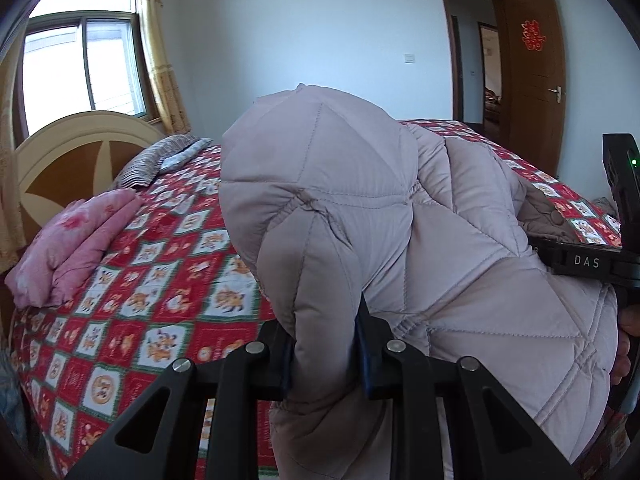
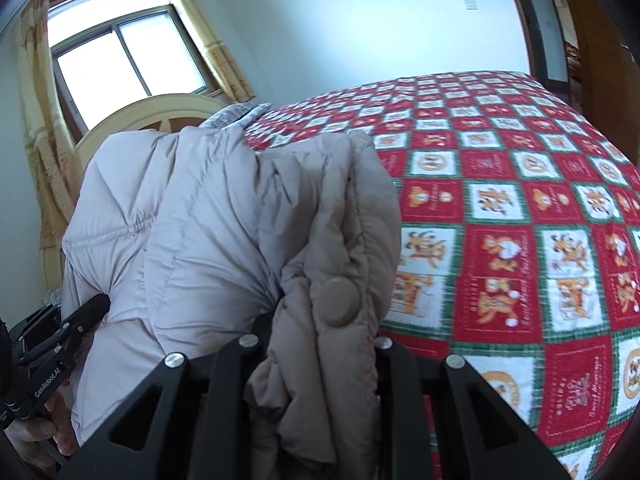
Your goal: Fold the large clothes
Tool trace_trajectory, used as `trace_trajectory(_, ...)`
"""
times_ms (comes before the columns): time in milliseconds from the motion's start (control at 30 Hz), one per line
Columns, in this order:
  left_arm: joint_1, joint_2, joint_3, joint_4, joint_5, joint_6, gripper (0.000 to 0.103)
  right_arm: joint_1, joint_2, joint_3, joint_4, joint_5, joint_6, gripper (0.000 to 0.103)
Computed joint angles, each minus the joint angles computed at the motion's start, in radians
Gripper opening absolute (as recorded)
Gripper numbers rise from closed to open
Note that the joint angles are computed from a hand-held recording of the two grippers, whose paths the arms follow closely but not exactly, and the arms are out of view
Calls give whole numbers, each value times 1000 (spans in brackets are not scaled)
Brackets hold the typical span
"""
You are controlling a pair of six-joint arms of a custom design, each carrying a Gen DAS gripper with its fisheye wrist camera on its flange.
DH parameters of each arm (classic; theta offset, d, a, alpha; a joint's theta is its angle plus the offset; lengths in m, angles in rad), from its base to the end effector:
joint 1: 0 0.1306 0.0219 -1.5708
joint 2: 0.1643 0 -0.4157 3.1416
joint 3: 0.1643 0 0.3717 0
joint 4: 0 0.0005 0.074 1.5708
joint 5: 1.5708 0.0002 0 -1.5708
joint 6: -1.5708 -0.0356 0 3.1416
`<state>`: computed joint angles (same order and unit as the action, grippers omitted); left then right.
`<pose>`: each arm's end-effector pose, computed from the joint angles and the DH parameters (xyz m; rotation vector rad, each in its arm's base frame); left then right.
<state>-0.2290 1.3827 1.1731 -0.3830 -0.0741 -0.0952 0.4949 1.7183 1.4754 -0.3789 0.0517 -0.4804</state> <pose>0.4546 -0.1038 0.4075 0.3067 2.1397 0.0030 0.5284 0.2825 0.3729 0.0135 2.2349 0.4868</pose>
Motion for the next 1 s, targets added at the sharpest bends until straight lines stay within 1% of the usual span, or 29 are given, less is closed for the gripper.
trace_trajectory(267, 89, -34, -42, 13, 25, 3, 24, 43, 74, 101, -36, -20, 28, 24)
trace_trajectory(433, 129, -39, -61, 19, 38, 6, 24, 64, 115, 158, -61, -28, 42, 24)
trace_trajectory(700, 189, -33, -82, 29, 60, 7, 24, 95, 173, 249, -121, -29, 64, 23)
trace_trajectory(1000, 248, -3, -75, 35, 84, 6, 24, 112, 245, 359, -187, -38, 80, 23)
